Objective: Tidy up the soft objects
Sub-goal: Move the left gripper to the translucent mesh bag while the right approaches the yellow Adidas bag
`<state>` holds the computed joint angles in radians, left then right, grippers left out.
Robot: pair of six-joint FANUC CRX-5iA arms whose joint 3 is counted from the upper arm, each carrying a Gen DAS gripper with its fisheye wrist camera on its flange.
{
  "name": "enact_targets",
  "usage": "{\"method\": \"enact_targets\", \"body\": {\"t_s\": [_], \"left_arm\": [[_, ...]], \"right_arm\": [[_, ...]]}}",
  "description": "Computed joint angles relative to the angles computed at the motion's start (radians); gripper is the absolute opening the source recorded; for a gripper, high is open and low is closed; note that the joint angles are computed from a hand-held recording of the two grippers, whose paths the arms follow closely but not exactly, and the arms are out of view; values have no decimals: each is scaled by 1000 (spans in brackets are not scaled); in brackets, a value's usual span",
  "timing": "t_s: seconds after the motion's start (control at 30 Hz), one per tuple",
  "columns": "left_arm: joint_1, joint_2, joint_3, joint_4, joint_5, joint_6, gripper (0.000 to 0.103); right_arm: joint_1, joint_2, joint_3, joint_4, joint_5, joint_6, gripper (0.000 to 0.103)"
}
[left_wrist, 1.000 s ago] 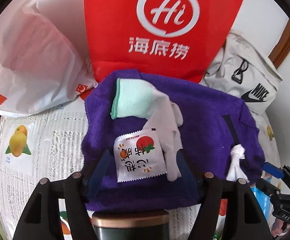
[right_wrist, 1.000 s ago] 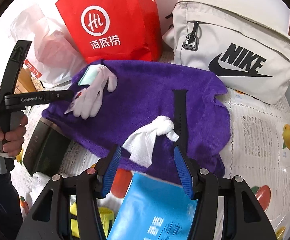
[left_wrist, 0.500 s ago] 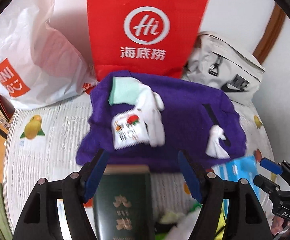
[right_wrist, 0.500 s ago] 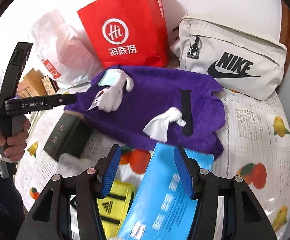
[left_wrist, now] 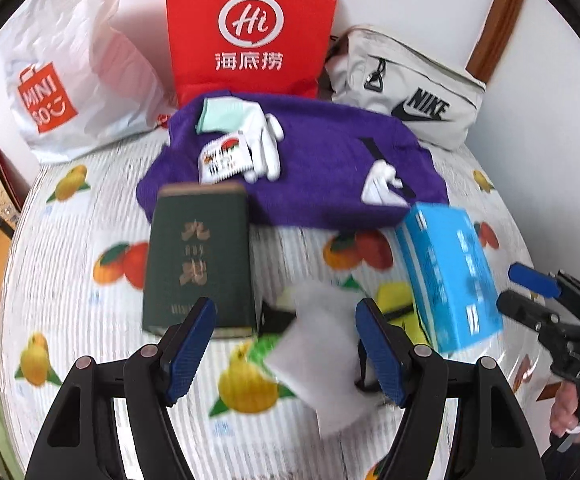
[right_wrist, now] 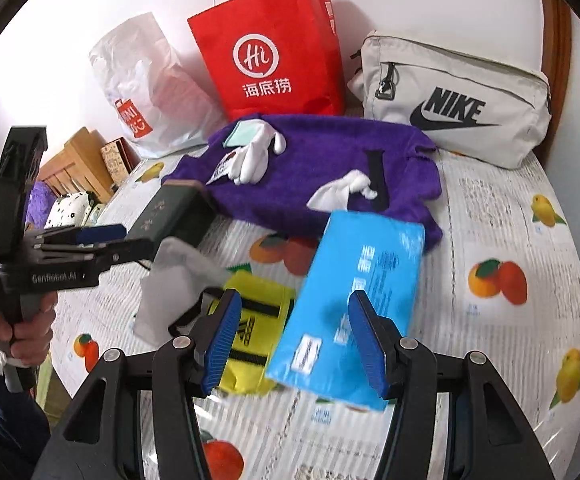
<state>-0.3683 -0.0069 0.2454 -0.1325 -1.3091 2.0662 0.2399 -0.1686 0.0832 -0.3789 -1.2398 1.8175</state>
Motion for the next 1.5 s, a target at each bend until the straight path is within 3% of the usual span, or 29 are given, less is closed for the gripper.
{"method": "enact_targets", "body": {"t_s": [0.23,0.57,0.7,1.03,1.23,1.27,1.3,1.37,1.5], "left_arm": [[-63,-34,-60,-33,3,48,68],[-77,-53,-131,13,39,47,20],[-79,-70,-151,28,60,40,10],[-92,-158,-164,-63,20,98,8],[-71,-173,-190,-21,50,70,9],[-67,-165,-191,2,66,49,16],[-65,-157,-190,15,78,32,29],[-80,-133,-164,-22,72,49,40],[-24,-143,-194,38,126,59,40]], "right_arm": [[-14,-46,-51,-13,-6,16,56],[-39,-74,-89,-24,-5,20,56],[-47,-81,-98,-30,-11,27,56],[-24,-100,-116,-26,-13,32,56],[4,-94,-120,-12,-18,24,56],[7,-91,-119,-10,-19,24,56],[9,-92,-120,-8,-20,24,56],[10,-91,-120,-6,-24,27,56],[6,-87,-122,-2,-31,28,56]]}}
